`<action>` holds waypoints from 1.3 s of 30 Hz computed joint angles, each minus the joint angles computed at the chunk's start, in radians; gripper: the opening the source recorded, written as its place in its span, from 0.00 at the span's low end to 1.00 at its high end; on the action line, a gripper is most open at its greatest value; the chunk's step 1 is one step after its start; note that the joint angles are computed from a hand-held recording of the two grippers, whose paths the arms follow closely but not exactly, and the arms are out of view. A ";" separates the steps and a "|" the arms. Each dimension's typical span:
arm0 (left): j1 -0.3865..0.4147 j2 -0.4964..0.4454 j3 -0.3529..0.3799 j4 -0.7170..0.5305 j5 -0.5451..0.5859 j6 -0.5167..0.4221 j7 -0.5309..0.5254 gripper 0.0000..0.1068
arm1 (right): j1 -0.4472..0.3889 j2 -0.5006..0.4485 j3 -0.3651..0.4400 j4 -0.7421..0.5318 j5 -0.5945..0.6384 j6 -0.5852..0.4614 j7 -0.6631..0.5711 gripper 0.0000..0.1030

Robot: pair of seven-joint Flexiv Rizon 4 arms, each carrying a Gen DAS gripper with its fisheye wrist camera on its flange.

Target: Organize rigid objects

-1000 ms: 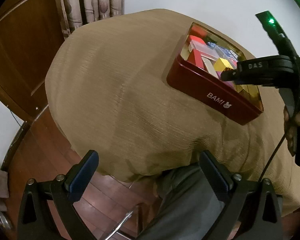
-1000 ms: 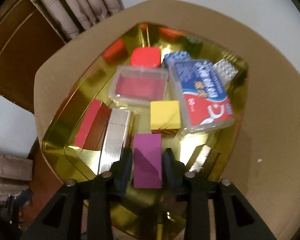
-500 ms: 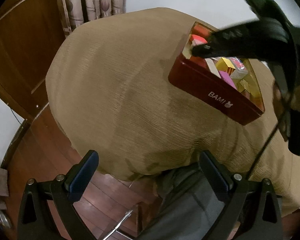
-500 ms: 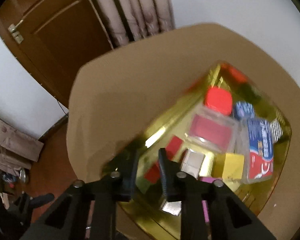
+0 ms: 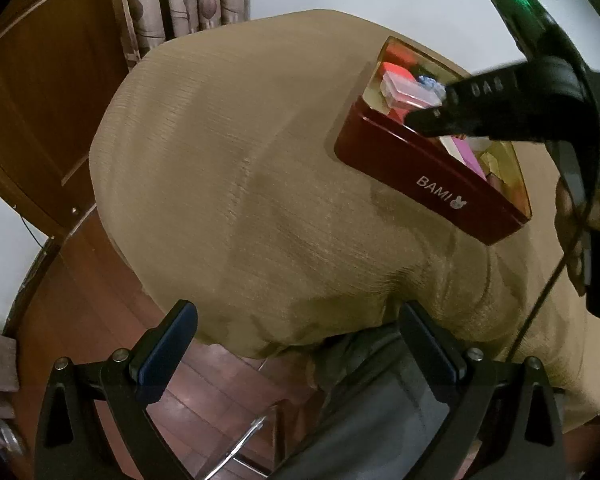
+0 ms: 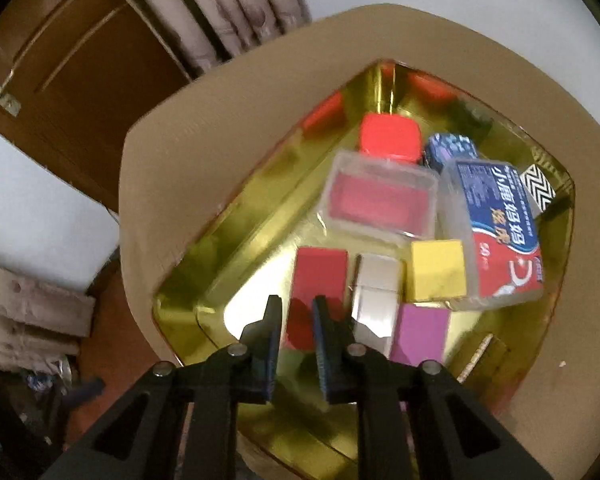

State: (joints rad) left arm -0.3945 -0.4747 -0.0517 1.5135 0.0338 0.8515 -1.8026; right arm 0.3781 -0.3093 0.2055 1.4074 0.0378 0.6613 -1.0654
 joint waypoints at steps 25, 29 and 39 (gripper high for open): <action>-0.095 -0.076 0.045 -0.156 0.157 0.336 0.078 0.93 | -0.076 0.485 0.105 0.674 -1.173 0.003 1.124 0.52; -0.120 -0.089 0.068 -0.183 0.159 0.349 0.075 0.93 | -0.044 0.463 0.115 0.640 -1.194 -0.095 1.131 0.53; -0.115 -0.092 0.055 -0.168 0.114 0.396 0.096 0.93 | 0.009 0.454 0.117 0.613 -1.229 -0.213 1.159 0.65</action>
